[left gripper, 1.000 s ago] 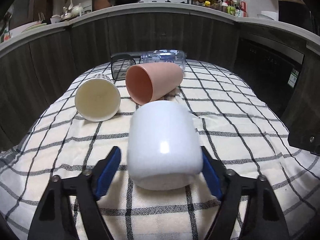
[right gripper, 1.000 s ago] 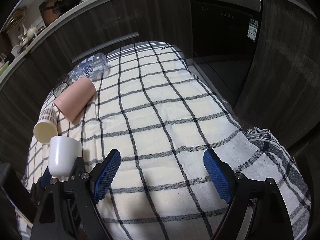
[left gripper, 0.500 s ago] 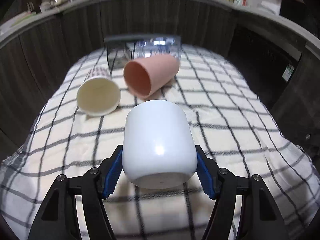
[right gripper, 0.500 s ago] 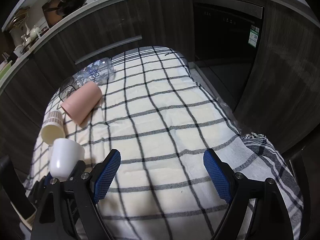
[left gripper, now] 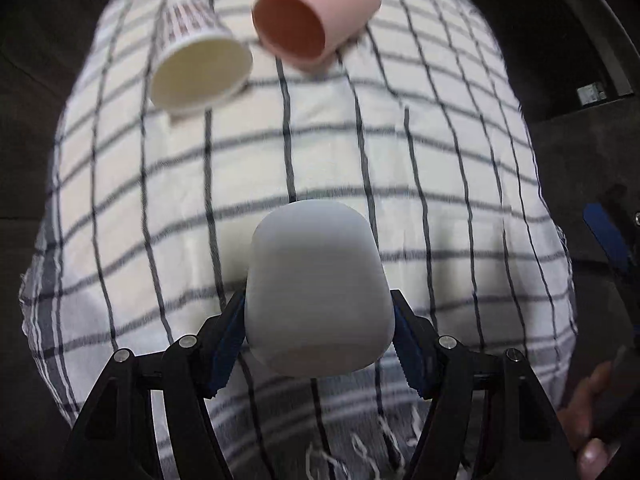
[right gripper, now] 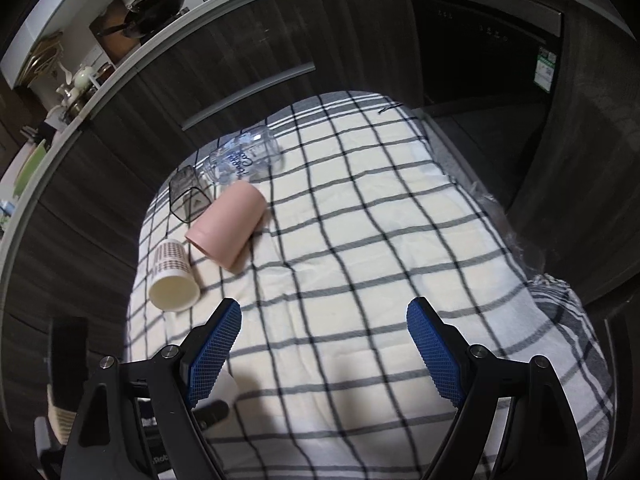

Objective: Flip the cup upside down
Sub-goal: 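Rotate the held white cup with the left gripper so its bottom faces up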

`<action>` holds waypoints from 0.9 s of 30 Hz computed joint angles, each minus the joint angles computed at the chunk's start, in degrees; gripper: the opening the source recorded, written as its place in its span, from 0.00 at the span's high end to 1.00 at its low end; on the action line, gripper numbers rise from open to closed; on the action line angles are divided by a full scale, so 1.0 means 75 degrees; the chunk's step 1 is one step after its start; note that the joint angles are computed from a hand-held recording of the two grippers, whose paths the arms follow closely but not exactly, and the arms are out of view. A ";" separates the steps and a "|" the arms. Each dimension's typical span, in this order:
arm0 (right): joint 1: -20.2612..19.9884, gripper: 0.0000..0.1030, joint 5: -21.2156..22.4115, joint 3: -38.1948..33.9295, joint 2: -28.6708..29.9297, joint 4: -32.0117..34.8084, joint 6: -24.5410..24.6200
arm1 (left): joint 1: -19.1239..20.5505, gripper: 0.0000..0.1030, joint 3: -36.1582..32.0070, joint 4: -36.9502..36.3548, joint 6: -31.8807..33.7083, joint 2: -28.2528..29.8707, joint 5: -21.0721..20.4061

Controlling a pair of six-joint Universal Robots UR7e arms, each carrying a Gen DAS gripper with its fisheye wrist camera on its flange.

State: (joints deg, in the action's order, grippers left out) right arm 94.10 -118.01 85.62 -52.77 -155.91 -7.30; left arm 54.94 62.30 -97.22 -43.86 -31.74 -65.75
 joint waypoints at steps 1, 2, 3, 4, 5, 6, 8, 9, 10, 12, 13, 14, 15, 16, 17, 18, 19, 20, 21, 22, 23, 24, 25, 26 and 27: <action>-0.0015 0.17 0.0052 -0.0087 0.0038 0.0135 0.0081 | 0.0042 0.35 -0.0285 0.0316 -0.0043 0.0127 -0.0119; -0.0034 0.17 0.0096 -0.0176 0.0082 0.0264 0.0169 | 0.0083 0.35 -0.0575 0.0632 -0.0069 0.0264 -0.0202; -0.0057 0.17 0.0140 -0.0273 0.0133 0.0389 0.0271 | 0.0141 0.35 -0.0914 0.0977 -0.0094 0.0436 -0.0291; -0.0069 0.17 0.0163 -0.0337 0.0175 0.0461 0.0340 | 0.0204 0.35 -0.1224 0.1261 -0.0148 0.0592 -0.0402; -0.0085 0.17 0.0198 -0.0397 0.0210 0.0522 0.0400 | 0.0255 0.35 -0.1459 0.1462 -0.0185 0.0715 -0.0496; -0.0105 0.17 0.0228 -0.0469 0.0254 0.0576 0.0459 | 0.0321 0.35 -0.1751 0.1701 -0.0210 0.0869 -0.0646; -0.0126 0.17 0.0270 -0.0616 0.0340 0.0682 0.0547 | 0.0441 0.35 -0.2369 0.2164 -0.0238 0.1208 -0.0896; -0.0142 0.17 0.0290 -0.0687 0.0379 0.0733 0.0585 | 0.0483 0.35 -0.2708 0.2416 -0.0245 0.1397 -0.0947; -0.0154 0.17 0.0297 -0.0776 0.0431 0.0779 0.0607 | 0.0510 0.35 -0.2922 0.2555 -0.0209 0.1516 -0.0937; -0.0186 0.17 0.0317 -0.0942 0.0529 0.0854 0.0641 | 0.0553 0.35 -0.3324 0.2805 -0.0152 0.1729 -0.0870; -0.0209 0.17 0.0332 -0.1016 0.0569 0.0896 0.0676 | 0.0576 0.35 -0.3499 0.2899 -0.0145 0.1822 -0.0860; -0.0232 0.17 0.0344 -0.1086 0.0608 0.0946 0.0714 | 0.0594 0.35 -0.3631 0.2970 -0.0129 0.1894 -0.0851; -0.0247 0.17 0.0342 -0.1145 0.0645 0.0990 0.0747 | 0.0604 0.35 -0.3739 0.3023 -0.0105 0.1955 -0.0829; -0.0265 0.17 0.0343 -0.1195 0.0676 0.1034 0.0774 | 0.0597 0.35 -0.3782 0.3038 -0.0070 0.1983 -0.0780; -0.0280 0.17 0.0342 -0.1231 0.0697 0.1071 0.0790 | 0.0588 0.35 -0.3816 0.3054 -0.0035 0.2004 -0.0747; -0.0291 0.17 0.0337 -0.1263 0.0720 0.1106 0.0801 | 0.0574 0.35 -0.3777 0.3002 0.0015 0.1988 -0.0697; -0.0304 0.17 0.0336 -0.1292 0.0741 0.1139 0.0807 | 0.0571 0.35 -0.3777 0.2974 0.0054 0.1992 -0.0657; -0.0308 0.17 0.0321 -0.1315 0.0762 0.1175 0.0808 | 0.0569 0.35 -0.3803 0.2977 0.0078 0.2000 -0.0619; -0.0311 0.17 0.0312 -0.1321 0.0771 0.1194 0.0794 | 0.0560 0.34 -0.3742 0.2923 0.0078 0.1969 -0.0605; -0.0308 0.17 0.0296 -0.1322 0.0775 0.1214 0.0779 | 0.0556 0.34 -0.3611 0.2825 0.0080 0.1908 -0.0572; -0.0303 0.17 0.0282 -0.1308 0.0769 0.1218 0.0762 | 0.0552 0.33 -0.3494 0.2748 0.0080 0.1848 -0.0561; -0.0292 0.17 0.0256 -0.1288 0.0762 0.1204 0.0738 | 0.0540 0.32 -0.3357 0.2636 0.0074 0.1778 -0.0540; -0.0281 0.17 0.0225 -0.1261 0.0751 0.1175 0.0708 | 0.0518 0.31 -0.3154 0.2499 0.0057 0.1665 -0.0513; -0.0264 0.17 0.0201 -0.1225 0.0728 0.1145 0.0684 | 0.0493 0.29 -0.2980 0.2366 0.0053 0.1571 -0.0472; -0.0245 0.17 0.0179 -0.1184 0.0700 0.1109 0.0656 | 0.0442 0.28 -0.2679 0.2171 0.0047 0.1409 -0.0409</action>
